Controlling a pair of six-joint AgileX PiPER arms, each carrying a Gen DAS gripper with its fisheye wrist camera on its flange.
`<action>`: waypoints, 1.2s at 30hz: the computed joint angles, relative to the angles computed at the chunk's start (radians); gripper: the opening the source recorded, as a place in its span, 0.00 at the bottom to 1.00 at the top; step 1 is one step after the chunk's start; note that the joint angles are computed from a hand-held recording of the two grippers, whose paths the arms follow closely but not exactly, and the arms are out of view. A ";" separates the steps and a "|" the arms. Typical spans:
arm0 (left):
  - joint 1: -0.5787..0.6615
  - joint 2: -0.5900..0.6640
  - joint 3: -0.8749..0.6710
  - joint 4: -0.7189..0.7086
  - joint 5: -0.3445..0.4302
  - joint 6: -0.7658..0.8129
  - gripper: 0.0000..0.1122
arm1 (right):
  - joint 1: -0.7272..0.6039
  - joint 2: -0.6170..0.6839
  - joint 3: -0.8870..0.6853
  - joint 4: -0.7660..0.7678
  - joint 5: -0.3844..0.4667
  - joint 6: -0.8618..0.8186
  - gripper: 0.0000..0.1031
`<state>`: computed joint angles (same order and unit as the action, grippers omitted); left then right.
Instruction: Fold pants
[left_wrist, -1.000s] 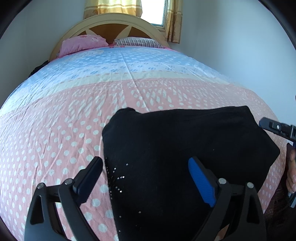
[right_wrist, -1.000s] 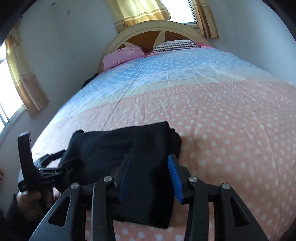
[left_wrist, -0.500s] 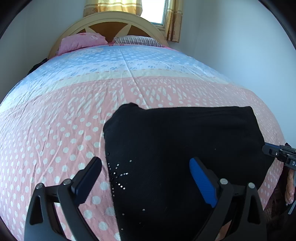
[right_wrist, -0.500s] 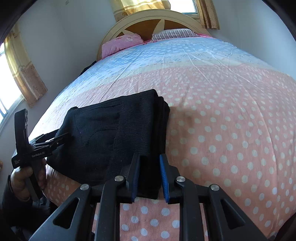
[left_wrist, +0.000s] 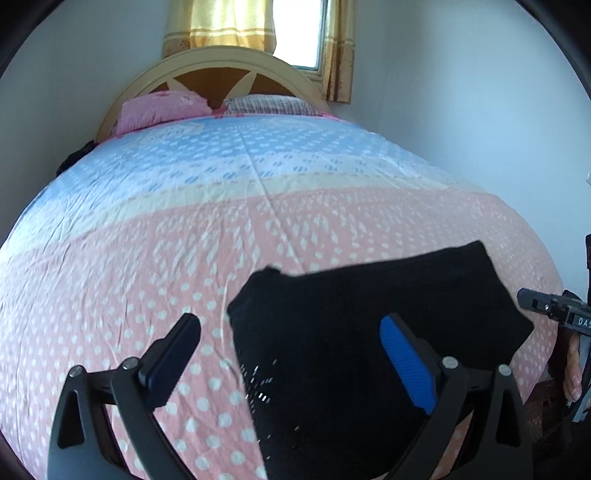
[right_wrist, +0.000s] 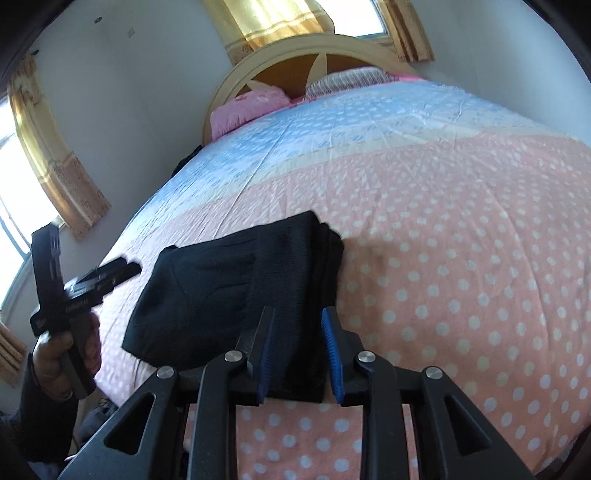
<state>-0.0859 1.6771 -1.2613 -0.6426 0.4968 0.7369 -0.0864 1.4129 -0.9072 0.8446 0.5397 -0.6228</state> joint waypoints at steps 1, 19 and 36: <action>-0.023 0.008 -0.035 0.020 0.013 -0.020 0.90 | 0.012 0.007 -0.007 -0.049 0.000 0.047 0.25; -0.361 0.588 -0.866 0.300 0.504 -0.408 0.92 | -0.014 0.078 -0.014 -0.034 0.093 -0.017 0.21; 0.065 0.035 -0.097 -0.010 0.097 0.067 0.92 | -0.092 0.055 -0.002 0.288 0.037 -0.212 0.55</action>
<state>-0.0208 1.7119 -1.3584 -0.6522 0.5940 0.8037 -0.1787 1.4681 -0.9090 1.1324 0.5769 -0.8348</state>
